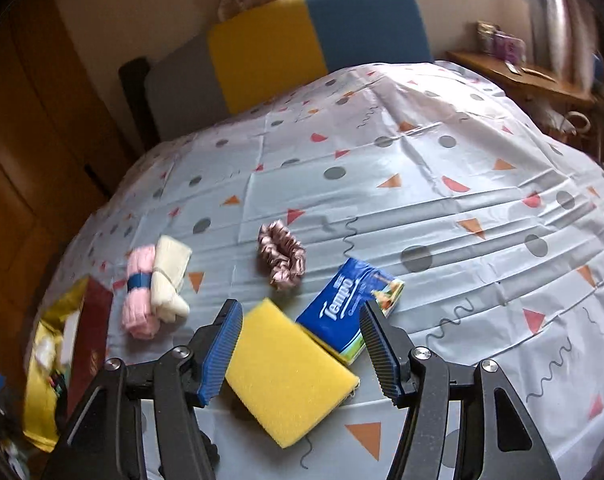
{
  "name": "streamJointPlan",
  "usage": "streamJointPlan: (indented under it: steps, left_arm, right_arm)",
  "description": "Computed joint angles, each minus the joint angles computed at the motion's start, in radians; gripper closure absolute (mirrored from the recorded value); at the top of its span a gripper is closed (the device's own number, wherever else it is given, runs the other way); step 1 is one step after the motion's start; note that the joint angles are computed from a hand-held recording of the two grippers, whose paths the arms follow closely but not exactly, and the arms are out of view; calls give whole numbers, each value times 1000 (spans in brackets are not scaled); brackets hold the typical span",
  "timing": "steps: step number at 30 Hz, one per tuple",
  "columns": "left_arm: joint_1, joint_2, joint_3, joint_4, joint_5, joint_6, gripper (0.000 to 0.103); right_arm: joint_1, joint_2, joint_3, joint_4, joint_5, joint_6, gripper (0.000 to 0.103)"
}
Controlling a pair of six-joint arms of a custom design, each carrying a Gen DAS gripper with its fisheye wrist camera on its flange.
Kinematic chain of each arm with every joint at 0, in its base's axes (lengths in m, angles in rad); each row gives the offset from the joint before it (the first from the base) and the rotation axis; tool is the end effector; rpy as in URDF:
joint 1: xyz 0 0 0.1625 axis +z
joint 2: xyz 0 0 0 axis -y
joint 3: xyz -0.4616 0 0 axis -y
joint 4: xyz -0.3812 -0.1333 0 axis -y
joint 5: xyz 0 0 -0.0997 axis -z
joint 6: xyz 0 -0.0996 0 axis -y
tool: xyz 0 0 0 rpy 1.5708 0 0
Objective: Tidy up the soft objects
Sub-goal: 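Grasp the pink rolled towel with left gripper while right gripper moves toward the Tempo pack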
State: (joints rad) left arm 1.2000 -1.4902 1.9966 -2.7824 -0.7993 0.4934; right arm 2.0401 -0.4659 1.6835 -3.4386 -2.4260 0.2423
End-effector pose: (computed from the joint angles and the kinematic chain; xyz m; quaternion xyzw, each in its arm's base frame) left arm 0.0104 -0.5327 0.4480 0.2461 0.8440 -0.2977 0.3720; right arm 0.3518 -0.5652 0.0205 -0.0339 -0.8717 0.4093 0.2671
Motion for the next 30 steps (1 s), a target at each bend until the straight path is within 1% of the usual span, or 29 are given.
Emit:
streamJointPlan:
  steps: [3,5,9,12,15,21,23,25,27,30]
  left_arm:
    - [-4,22,-18,36,-19,-25,32]
    - [-4,33,-35,72,-43,-55,32]
    - [-16,59,-39,67,-52,-55,32]
    - [-17,75,-51,86,-64,-68,32]
    - [-9,90,-77,141,-98,-102,32]
    - [13,134,-172,290,-190,-210,40]
    - [17,160,-209,330,-207,-237,48]
    - [19,196,-254,369,-226,-262,53]
    - [16,227,-278,366,-228,-266,54]
    - [22,297,-351,409,-240,-310,55]
  right_arm:
    - [1,-8,7,7,3,20,37]
    - [5,-4,1,8,-5,13,35]
    - [10,3,-9,6,-2,-6,33]
    - [11,7,-17,13,-8,-14,31]
    - [14,9,-19,12,-16,-20,31]
    - [14,8,-22,23,-22,-16,30]
    - [15,9,-22,18,-19,-20,30]
    - [17,10,-24,11,-17,-28,29]
    - [18,11,-25,5,-17,-34,29]
    - [18,10,-23,0,-14,-34,29]
